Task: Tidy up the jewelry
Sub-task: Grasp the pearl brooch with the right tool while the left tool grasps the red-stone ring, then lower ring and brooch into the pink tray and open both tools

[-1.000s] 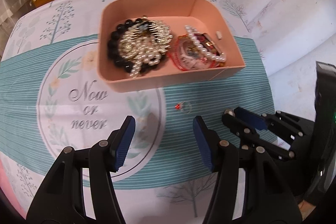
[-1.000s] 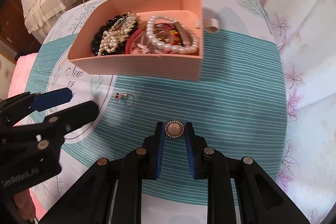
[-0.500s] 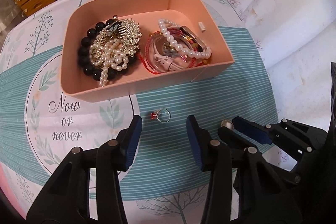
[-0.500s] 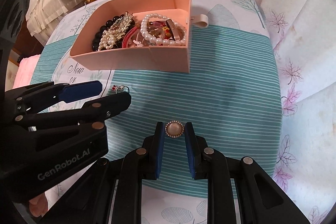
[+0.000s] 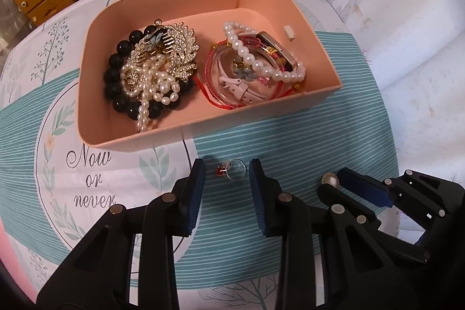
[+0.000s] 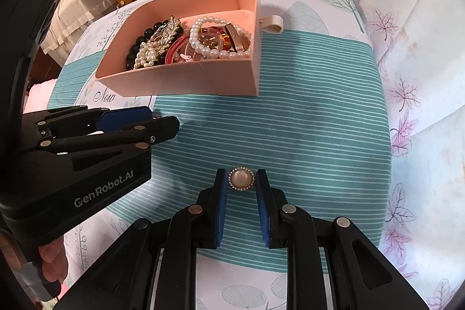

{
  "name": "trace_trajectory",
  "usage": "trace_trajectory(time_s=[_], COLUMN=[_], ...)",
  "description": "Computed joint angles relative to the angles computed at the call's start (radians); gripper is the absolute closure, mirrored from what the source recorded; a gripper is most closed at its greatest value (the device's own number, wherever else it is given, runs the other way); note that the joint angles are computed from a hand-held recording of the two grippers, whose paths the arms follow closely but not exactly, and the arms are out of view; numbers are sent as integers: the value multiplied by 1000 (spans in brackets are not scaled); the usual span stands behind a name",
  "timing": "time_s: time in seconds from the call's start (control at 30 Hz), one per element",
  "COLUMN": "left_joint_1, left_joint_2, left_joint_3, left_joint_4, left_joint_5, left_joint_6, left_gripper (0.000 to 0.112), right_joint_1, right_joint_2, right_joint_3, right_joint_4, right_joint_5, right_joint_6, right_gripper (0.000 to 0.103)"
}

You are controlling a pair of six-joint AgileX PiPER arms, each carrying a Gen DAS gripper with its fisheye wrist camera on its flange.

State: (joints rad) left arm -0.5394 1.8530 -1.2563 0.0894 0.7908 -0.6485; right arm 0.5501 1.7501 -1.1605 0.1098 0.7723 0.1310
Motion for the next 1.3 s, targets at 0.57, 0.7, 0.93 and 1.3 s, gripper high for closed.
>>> trace_trajectory(time_s=[0.57,0.7,0.93,1.3], left_joint_1=[-14,-22,-33,10], left_joint_2=[-67,-100,-161,-264], left_joint_3=[67,79,65,-28], left_joint_4=[50,62,78,103], left_joint_5=[-21,-17,30,124], left_joint_6=[-66,-76,-83,-62], left_gripper=[106,106,106,106], right_joint_1=[26,29,47,44], right_joint_2=[10,15,-8,-70], right_joint_3=[-11,-18,-33,-166], right_joint_4=[-14,-14,-19,-23], right_joint_5=[-6,-4,12,71], right_joint_6=[29,31,39,52], right_gripper=[84,84,84,84])
